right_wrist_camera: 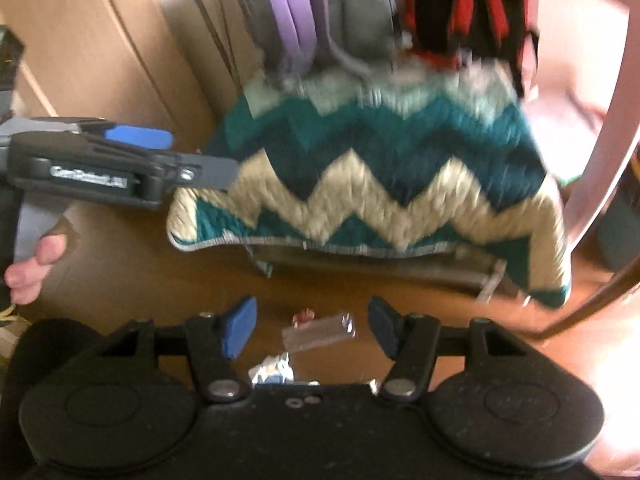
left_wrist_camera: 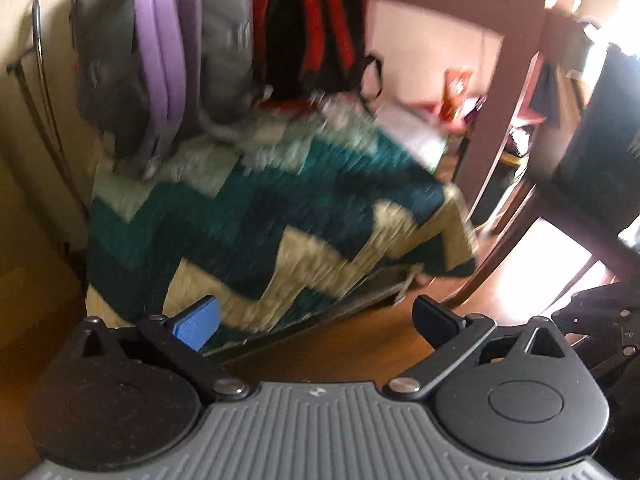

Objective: Collect trash
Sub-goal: 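Grasp the small clear plastic bag with the left tool while the right tool grasps the crumpled grey plastic bag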

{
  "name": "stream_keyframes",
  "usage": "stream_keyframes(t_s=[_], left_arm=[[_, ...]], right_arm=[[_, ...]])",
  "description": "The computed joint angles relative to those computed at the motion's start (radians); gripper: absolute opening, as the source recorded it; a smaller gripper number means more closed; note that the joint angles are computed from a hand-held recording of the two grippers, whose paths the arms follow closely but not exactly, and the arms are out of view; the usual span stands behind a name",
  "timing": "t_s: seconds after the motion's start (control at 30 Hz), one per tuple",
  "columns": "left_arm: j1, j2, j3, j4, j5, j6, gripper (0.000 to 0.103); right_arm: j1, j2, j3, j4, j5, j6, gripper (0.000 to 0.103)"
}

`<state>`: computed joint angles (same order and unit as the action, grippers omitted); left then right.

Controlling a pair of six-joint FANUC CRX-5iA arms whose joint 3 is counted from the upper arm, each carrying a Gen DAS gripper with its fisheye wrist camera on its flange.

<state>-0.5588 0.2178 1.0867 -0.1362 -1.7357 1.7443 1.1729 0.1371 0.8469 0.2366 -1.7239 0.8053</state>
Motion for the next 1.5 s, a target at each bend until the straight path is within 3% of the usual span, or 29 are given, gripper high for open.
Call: stream_keyframes(t_s=[0.1, 0.27, 0.4, 0.63, 0.93, 1.13, 1.37, 1.5], left_arm=[[0.037, -0.076, -0.205, -0.002, 0.084, -0.026, 0.103], [0.083, -0.118, -0.409, 0.004, 0.170, -0.080, 0.103], [0.111, -0.135, -0.542, 0.023, 0.231, -0.137, 0.103], [0.189, -0.134, -0.731, 0.111, 0.264, -0.193, 0.103], [0.262, -0.154, -0.986, 0.169, 0.275, -0.199, 0.103], [0.300, -0.182, -1.144, 0.245, 0.284, -0.196, 0.102], [0.299, -0.181, -1.253, 0.278, 0.316, -0.174, 0.102], [0.288, -0.170, -1.291, 0.281, 0.330, -0.181, 0.092]], right_arm=[[-0.035, -0.015, -0.123, -0.045, 0.057, -0.028, 0.061], [-0.063, -0.011, -0.279, -0.079, 0.149, -0.025, 0.061], [-0.099, 0.024, -0.322, -0.170, 0.162, 0.032, 0.061], [-0.163, 0.085, -0.374, -0.312, 0.172, 0.042, 0.061], [-0.168, 0.190, -0.363, -0.437, 0.156, 0.303, 0.061], [-0.133, 0.255, -0.347, -0.468, 0.147, 0.596, 0.061], [-0.117, 0.317, -0.349, -0.493, 0.139, 0.694, 0.061], [-0.111, 0.349, -0.351, -0.497, 0.148, 0.727, 0.060]])
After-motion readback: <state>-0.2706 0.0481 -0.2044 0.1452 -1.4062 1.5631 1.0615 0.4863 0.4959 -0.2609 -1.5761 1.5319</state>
